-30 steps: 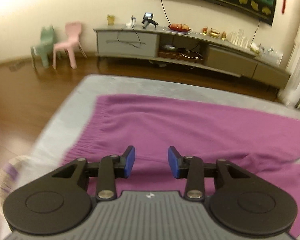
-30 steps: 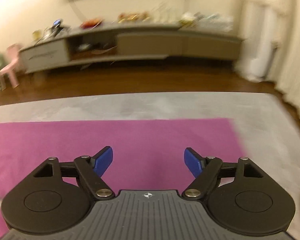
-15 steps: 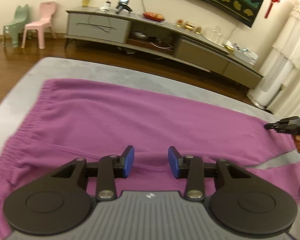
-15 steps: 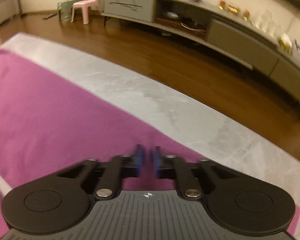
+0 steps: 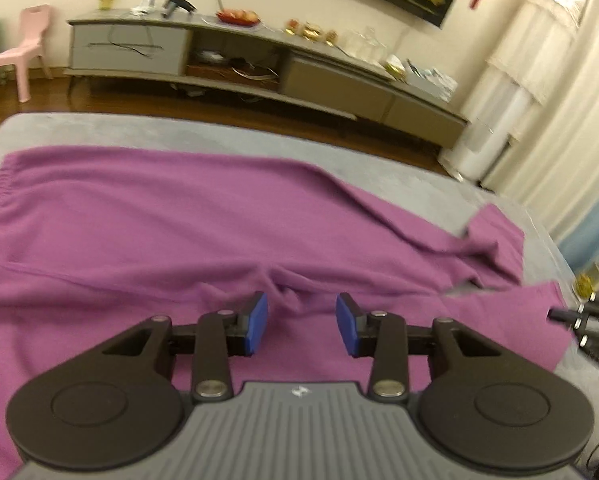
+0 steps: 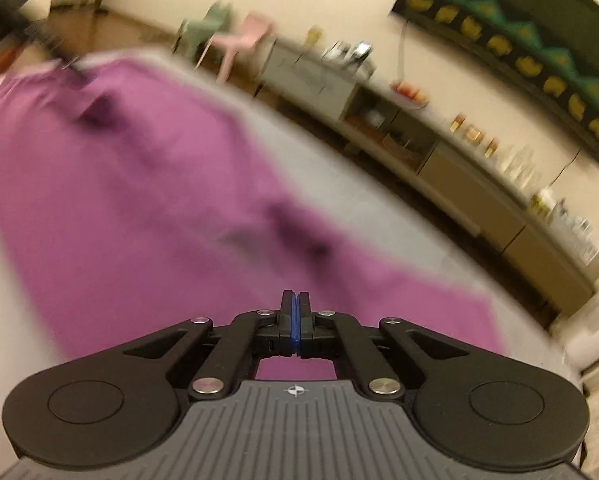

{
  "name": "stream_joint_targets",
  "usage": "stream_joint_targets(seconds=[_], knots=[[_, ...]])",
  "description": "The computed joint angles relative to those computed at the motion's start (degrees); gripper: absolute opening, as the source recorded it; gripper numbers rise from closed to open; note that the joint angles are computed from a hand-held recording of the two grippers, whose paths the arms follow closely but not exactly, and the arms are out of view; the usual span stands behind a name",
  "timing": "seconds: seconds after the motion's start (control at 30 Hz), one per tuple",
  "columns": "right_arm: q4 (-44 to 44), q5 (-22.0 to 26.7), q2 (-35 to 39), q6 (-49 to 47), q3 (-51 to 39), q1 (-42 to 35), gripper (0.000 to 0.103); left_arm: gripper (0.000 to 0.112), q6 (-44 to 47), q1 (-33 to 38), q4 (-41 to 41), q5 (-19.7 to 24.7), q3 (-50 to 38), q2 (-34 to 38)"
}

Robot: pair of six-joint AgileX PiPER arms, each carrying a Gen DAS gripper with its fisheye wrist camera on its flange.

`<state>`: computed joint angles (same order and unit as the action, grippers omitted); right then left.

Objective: Fold clothes

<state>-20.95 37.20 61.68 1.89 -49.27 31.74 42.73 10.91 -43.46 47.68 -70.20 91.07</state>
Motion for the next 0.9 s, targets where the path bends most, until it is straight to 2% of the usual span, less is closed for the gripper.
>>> stream_joint_targets(seconds=[0.03,0.1,0.17,0.23,0.27,0.3,0.4,0.47,0.53,0.57,0.63,0.7,0.8,0.83,0.9], knots=[[-2.9,1.3,-1.2,4.4,1.9,2.3,0.0,0.038,-0.7,-0.8,0.5,-0.5,0.2,0.2],[-2.4,1.4,0.4,7.9,0.6,0.7,0.001,0.039,-1.8,-1.7,0.9,-1.0,0.5,0.4],[-0.7,-0.9,6.5,11.4,-5.5,-4.1,0.022,0.04,-2.3,-2.2,0.6,-1.1,0.8,0.3],[1.7,-1.1,15.4,16.0,-15.1,-8.9,0.088,0.041,-1.7,-2.3,0.2,-1.5,1.2,-0.1],[2.0,-0.3,21.0,19.6,-20.8,-10.7,0.097,0.042,-1.6,-2.3,0.2,-1.6,1.3,-0.2],[3.0,0.6,26.8,22.5,-26.5,-12.4,0.098,0.042,-1.6,-2.2,0.3,-1.7,1.4,-0.2],[2.7,7.9,41.4,32.4,-43.1,-15.3,0.098,0.042,-1.8,-2.3,0.7,-2.1,1.6,-0.2],[2.4,13.0,48.0,35.0,-50.5,-16.1,0.093,0.042,-0.9,-1.7,0.3,-1.3,1.1,0.2],[3.1,15.6,51.2,36.4,-53.4,-16.7,0.053,0.042,-0.2,-1.3,0.0,-0.8,0.9,0.2],[1.8,14.4,50.3,37.0,-51.4,-16.3,0.04,0.042,0.1,-1.2,-0.3,-0.6,0.9,0.1],[-1.1,11.5,48.3,38.5,-46.9,-15.5,0.001,0.042,0.7,-0.8,-1.0,-0.1,1.1,-0.2],[-3.8,7.5,44.5,39.6,-41.7,-15.3,0.0,0.042,1.1,-0.6,-1.6,0.3,1.4,-0.7],[-10.1,1.2,31.5,47.8,-29.8,-12.8,0.0,0.042,1.9,-0.4,-2.2,0.4,2.5,-2.2],[-13.1,-0.1,25.8,51.8,-24.8,-11.4,0.0,0.042,2.0,-0.3,-2.7,0.5,2.8,-2.5],[-17.4,0.3,14.3,57.9,-15.7,-7.7,0.0,0.042,1.2,-0.4,-3.9,1.1,2.9,-2.6]])
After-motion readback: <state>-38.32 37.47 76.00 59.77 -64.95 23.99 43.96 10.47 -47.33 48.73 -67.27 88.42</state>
